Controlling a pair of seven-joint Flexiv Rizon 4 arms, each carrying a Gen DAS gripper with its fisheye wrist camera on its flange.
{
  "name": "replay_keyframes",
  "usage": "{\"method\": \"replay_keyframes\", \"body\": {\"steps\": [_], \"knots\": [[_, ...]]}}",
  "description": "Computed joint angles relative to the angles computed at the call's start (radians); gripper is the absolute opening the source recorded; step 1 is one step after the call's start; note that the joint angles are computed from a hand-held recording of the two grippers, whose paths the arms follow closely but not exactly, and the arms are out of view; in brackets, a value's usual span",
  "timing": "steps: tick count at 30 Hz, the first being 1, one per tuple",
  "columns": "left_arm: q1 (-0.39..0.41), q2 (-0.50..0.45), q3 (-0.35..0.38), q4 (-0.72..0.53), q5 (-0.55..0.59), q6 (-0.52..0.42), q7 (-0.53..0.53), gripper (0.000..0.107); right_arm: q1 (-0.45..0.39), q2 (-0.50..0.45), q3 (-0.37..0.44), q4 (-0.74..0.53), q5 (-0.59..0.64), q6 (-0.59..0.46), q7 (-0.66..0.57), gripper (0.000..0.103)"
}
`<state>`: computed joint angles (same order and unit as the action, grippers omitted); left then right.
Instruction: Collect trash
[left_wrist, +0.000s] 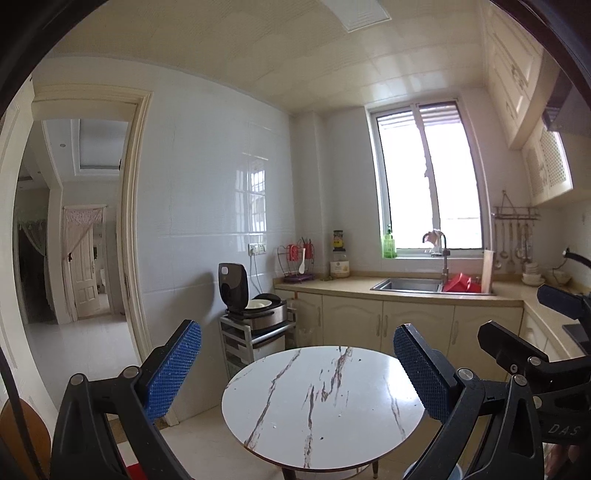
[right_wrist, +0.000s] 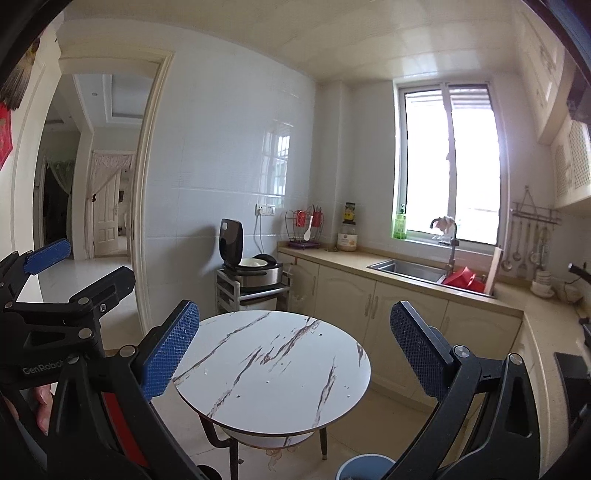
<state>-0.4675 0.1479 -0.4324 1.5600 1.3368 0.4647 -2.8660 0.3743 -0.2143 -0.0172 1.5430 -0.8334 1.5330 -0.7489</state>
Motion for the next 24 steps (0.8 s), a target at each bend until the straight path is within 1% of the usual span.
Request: {"method": "replay_keyframes", "body": {"steps": [1, 2, 3, 5, 7, 10, 11, 16, 24], "knots": [[-0.004, 0.006, -0.004, 0.009, 0.005, 0.000, -0.007, 0.102, 0.016, 0.012, -0.034, 0.013, -0.053, 0.012, 0.053, 0.103], [0.000, 0.013, 0.009, 0.029, 0.008, 0.023, -0.019, 0.102, 0.028, 0.021, -0.071, 0.023, -0.129, 0.031, 0.128, 0.103], [-0.003, 0.022, 0.001, 0.041, 0.012, 0.019, -0.029, 0.102, 0.028, 0.029, -0.087, 0.029, -0.185, 0.044, 0.184, 0.103], [0.004, 0.044, 0.002, 0.074, 0.016, 0.032, -0.047, 0.102, 0.013, 0.034, -0.088, 0.030, -0.244, 0.056, 0.244, 0.103], [0.014, 0.062, -0.006, 0.102, 0.014, 0.033, -0.060, 0.102, -0.009, 0.032, -0.072, 0.028, -0.267, 0.064, 0.269, 0.103], [0.039, 0.056, -0.013, 0.110, 0.021, 0.039, -0.066, 0.102, -0.037, 0.022, -0.033, 0.022, -0.238, 0.054, 0.243, 0.103], [0.049, 0.045, -0.007, 0.099, 0.021, 0.055, -0.060, 0.102, -0.038, 0.019, -0.033, 0.021, -0.239, 0.056, 0.247, 0.103], [0.057, 0.038, 0.006, 0.094, 0.008, 0.078, -0.046, 0.102, -0.042, 0.025, -0.026, 0.030, -0.233, 0.049, 0.246, 0.103], [0.075, 0.004, 0.039, 0.024, -0.022, 0.119, 0.025, 0.102, -0.046, 0.029, -0.010, 0.035, -0.211, 0.033, 0.228, 0.103]]}}
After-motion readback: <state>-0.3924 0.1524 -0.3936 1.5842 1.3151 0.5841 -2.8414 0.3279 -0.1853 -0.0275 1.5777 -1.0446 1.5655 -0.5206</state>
